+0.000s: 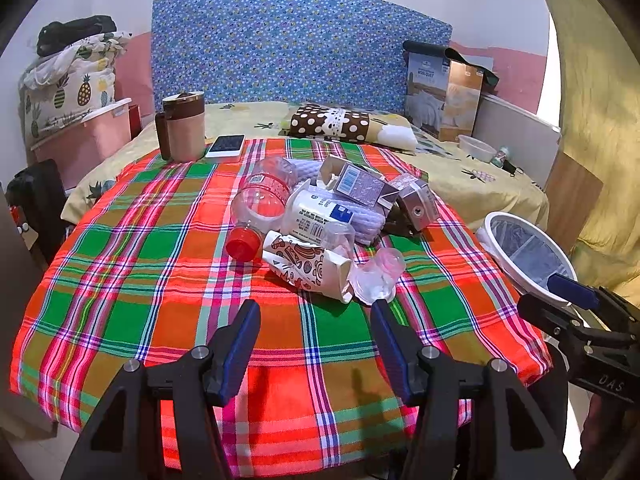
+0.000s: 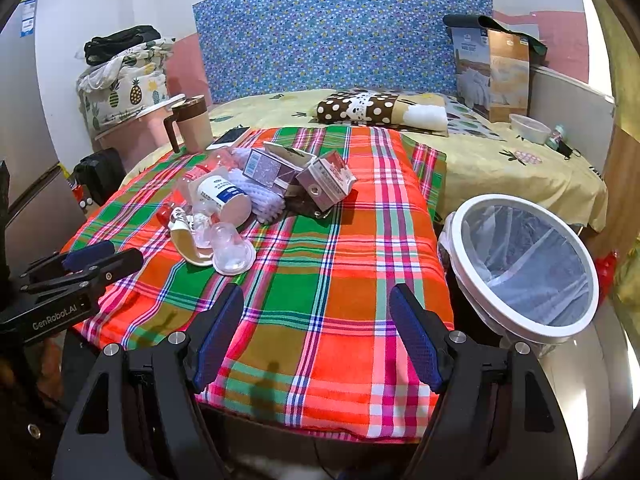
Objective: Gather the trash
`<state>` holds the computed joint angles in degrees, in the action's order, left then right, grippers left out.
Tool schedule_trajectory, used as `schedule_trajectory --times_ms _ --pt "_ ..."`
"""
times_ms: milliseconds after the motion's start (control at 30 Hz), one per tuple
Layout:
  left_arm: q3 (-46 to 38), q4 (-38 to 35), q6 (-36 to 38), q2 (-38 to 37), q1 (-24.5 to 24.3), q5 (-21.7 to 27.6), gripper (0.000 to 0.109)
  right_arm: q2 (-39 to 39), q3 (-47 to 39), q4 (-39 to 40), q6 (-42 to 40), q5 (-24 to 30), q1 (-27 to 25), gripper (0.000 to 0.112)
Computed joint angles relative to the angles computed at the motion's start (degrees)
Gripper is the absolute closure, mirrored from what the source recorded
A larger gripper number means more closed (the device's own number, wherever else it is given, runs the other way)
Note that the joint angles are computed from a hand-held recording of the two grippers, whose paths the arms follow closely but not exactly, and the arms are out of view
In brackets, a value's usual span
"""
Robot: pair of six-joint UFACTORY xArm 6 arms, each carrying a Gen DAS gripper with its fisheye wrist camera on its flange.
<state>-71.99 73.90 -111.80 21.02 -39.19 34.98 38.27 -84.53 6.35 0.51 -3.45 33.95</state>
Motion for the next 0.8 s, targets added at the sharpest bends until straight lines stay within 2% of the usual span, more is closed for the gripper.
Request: schedule_trajectory --times_ms 200,233,467,533,700,800 --pt "0.2 0.1 0.1 -0.2 -0.1 0.0 0.052 0.0 0.1 -5.5 5.1 -0.1 -0.6 0.036" --pt "0.1 0.1 0.1 -0.2 -0.1 0.0 0.052 0.0 0.1 -3.5 3.2 -0.1 -0.3 0.036" --pt "-0.1 -0.1 0.4 0.0 -0.1 -0.1 0.052 0.0 0.2 -4.6 4.3 -0.2 -0.5 0.036" --pt "-0.1 -0.1 0.5 0.0 -0.1 -0.1 0.052 0.0 0.1 -2.0 1.9 -0.1 -0.1 0.036" --pt "-0.4 -0.2 0.9 0.2 -0.1 -0.2 0.052 0.0 0.2 -3.6 3.4 0.0 -0.3 0.036" --pt "-0.5 -0.2 0.9 0.4 0.1 -0.5 0.052 0.1 0.0 -2.0 2.0 0.1 -0.1 0.036"
